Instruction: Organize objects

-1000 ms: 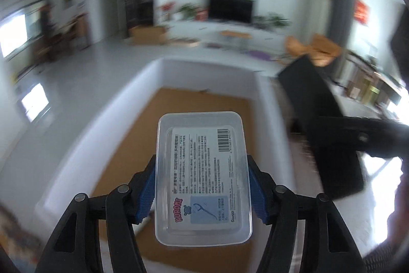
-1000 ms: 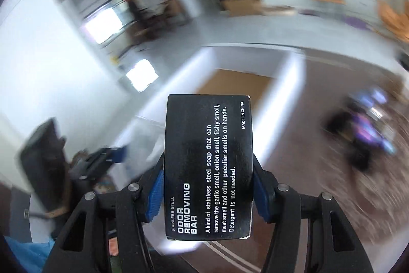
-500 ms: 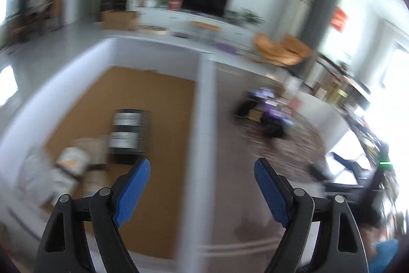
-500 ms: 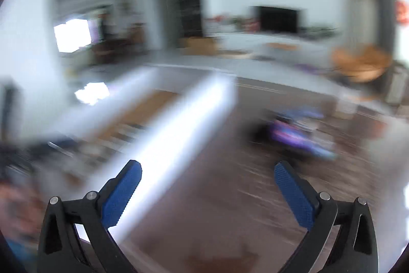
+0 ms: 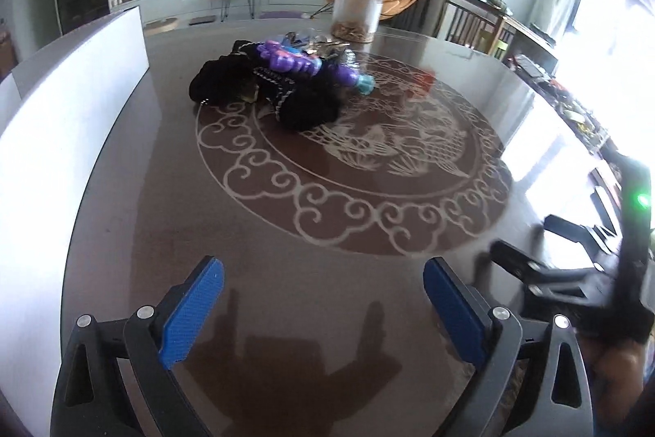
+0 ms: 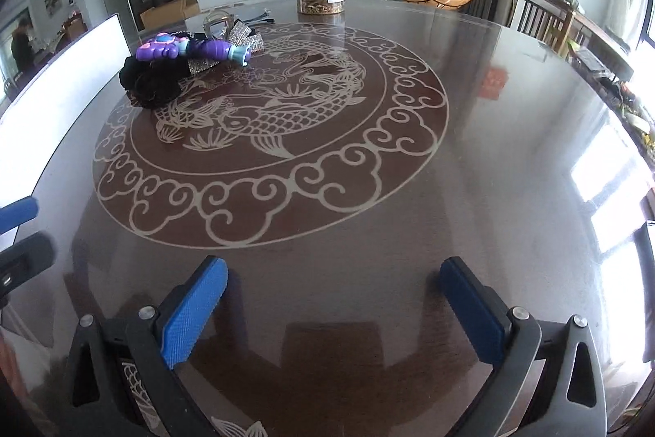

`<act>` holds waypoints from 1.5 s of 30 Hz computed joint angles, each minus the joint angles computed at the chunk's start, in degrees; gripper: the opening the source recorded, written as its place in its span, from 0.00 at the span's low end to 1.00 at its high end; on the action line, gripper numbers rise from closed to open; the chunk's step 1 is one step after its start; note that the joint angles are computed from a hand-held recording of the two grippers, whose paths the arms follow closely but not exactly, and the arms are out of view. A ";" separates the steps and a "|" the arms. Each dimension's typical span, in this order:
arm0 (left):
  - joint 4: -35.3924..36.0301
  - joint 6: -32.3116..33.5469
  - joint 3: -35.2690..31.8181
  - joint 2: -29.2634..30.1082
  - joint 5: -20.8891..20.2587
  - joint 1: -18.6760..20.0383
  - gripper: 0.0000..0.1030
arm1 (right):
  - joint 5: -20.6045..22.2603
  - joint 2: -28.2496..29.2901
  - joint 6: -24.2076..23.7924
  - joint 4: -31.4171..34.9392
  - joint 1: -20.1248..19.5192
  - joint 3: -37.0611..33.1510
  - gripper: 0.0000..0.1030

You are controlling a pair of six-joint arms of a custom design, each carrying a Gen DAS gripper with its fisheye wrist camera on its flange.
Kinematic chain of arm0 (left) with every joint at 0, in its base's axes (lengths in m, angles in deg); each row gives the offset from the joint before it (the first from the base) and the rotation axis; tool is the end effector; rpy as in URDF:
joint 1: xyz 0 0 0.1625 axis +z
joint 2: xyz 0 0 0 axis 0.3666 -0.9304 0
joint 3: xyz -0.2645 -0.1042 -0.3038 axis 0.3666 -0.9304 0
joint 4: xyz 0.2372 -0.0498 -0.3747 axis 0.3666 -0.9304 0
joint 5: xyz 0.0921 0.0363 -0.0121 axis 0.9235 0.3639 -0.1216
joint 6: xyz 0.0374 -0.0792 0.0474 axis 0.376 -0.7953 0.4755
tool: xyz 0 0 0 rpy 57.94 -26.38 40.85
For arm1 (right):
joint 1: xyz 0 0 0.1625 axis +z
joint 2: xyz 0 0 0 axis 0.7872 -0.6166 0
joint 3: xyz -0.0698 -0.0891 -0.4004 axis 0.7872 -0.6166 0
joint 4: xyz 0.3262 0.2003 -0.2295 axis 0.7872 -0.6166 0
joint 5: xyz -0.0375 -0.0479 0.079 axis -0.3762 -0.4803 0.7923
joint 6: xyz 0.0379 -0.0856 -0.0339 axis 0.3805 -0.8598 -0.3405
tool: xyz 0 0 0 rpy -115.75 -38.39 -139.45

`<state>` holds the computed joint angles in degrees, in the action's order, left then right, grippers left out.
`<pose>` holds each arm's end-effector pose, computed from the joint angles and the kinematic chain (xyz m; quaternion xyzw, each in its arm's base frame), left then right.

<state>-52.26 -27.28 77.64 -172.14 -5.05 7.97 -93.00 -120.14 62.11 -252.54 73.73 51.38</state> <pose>-0.0802 -0.2936 0.2362 -0.0320 0.8646 -0.3620 0.3469 0.3448 -0.3545 -0.0099 0.3444 -0.8773 0.1757 0.2842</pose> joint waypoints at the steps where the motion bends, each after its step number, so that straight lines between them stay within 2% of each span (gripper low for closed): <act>1: -2.51 2.65 -0.42 1.66 0.54 2.51 0.96 | 0.06 -0.12 -0.07 -0.09 -0.04 0.11 1.00; 2: -2.70 3.99 -0.65 0.93 -0.43 3.80 0.96 | 0.03 -0.22 -0.10 -0.19 -0.01 0.25 1.00; 4: -7.61 7.20 -1.13 4.03 -0.32 7.63 0.96 | -0.08 -0.50 -0.14 -0.54 -0.01 0.71 1.00; 6: -7.46 7.10 -1.20 5.83 1.61 8.15 0.97 | -0.06 0.82 -0.53 -1.67 -0.35 0.21 1.00; 8: -4.27 4.64 -2.21 9.38 3.62 8.46 1.00 | -0.01 1.21 -0.91 -2.11 -0.68 -0.03 1.00; 10: -6.22 5.16 -1.78 10.10 4.63 9.06 1.00 | 0.00 1.50 -0.98 -2.21 -0.73 -0.27 1.00; 14: -4.68 3.69 -1.77 9.53 4.37 8.34 1.00 | 0.02 1.36 -0.99 -2.25 -0.73 -0.09 1.00; 45: -5.85 4.73 -1.79 9.82 4.59 8.88 1.00 | 0.08 1.59 -1.17 -2.60 -0.82 -0.15 1.00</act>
